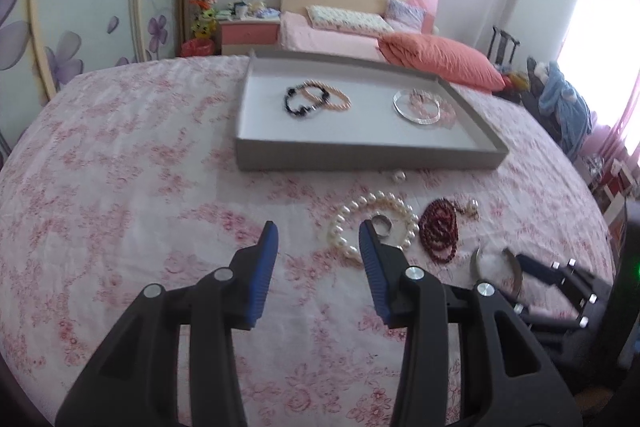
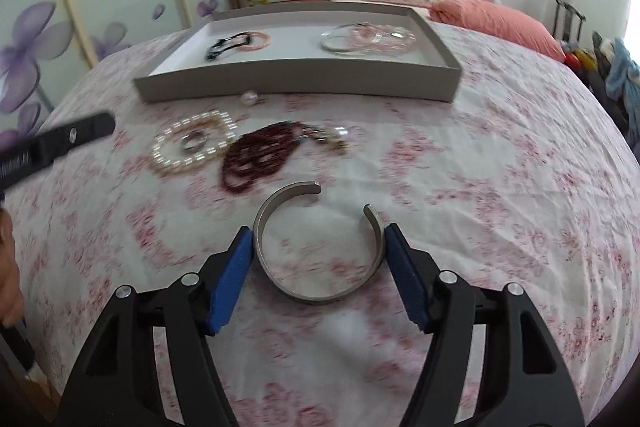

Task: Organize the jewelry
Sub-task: 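Grasp and lift the white pearl strand with the left tool while the right tool straddles the silver cuff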

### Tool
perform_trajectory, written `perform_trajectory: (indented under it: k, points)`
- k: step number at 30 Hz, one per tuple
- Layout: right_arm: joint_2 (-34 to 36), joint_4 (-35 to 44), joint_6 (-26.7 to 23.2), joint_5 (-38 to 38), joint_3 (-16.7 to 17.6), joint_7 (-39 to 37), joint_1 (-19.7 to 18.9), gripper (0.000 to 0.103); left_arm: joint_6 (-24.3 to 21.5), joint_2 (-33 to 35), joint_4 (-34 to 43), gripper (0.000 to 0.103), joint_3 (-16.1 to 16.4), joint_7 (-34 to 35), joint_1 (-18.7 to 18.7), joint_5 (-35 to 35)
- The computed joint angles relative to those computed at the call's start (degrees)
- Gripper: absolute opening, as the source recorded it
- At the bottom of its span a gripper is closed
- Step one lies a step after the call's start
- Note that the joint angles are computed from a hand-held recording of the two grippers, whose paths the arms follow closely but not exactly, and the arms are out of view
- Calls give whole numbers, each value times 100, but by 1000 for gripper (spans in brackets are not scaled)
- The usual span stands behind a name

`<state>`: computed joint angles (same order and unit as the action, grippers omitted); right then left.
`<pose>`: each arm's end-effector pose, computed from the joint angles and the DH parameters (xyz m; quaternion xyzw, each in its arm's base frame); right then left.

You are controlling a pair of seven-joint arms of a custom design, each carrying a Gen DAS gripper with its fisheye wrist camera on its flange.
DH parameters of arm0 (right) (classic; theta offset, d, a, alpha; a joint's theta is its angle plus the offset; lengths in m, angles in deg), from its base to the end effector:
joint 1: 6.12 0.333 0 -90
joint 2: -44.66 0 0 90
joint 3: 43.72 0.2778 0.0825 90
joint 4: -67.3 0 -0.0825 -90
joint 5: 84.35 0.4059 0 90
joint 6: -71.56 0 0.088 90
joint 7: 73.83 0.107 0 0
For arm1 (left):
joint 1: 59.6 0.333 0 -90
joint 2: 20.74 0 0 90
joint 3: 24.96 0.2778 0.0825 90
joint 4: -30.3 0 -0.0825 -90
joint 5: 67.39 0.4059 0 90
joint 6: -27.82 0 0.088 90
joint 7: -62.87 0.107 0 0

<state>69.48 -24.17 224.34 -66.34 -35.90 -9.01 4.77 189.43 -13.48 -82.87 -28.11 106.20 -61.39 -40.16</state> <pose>0.6941 0.2112 0.4116 -0.8100 0.4797 -0.1391 0.3073 0.6383 -0.0770 0.4366 -0.7565 0.5379 -0.2758 0.2496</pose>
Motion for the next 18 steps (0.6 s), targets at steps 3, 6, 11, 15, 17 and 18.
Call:
perform_trajectory:
  k: [3, 6, 11, 15, 17, 18]
  points:
    - [102, 156, -51, -193, -140, 284, 65, 67, -280, 291, 322, 42, -156, 665, 52, -594]
    - [163, 287, -205, -142, -93, 322, -16, 67, -540, 550, 630, 37, -156, 941, 11, -859]
    - [212, 359, -228, -148, -72, 310, -41, 67, -683, 810, 915, 30, -116, 1217, -52, -1191]
    - [261, 438, -254, -138, -62, 267, -61, 67, -787, 909, 1080, 24, -89, 1278, -99, -1288]
    - [270, 450, -247, -163, -70, 267, -47, 67, -847, 971, 1166, 21, -64, 1262, -140, -1263]
    - [257, 428, -233, -172, -72, 258, -45, 67, -875, 986, 1185, 17, -59, 1258, -153, -1263]
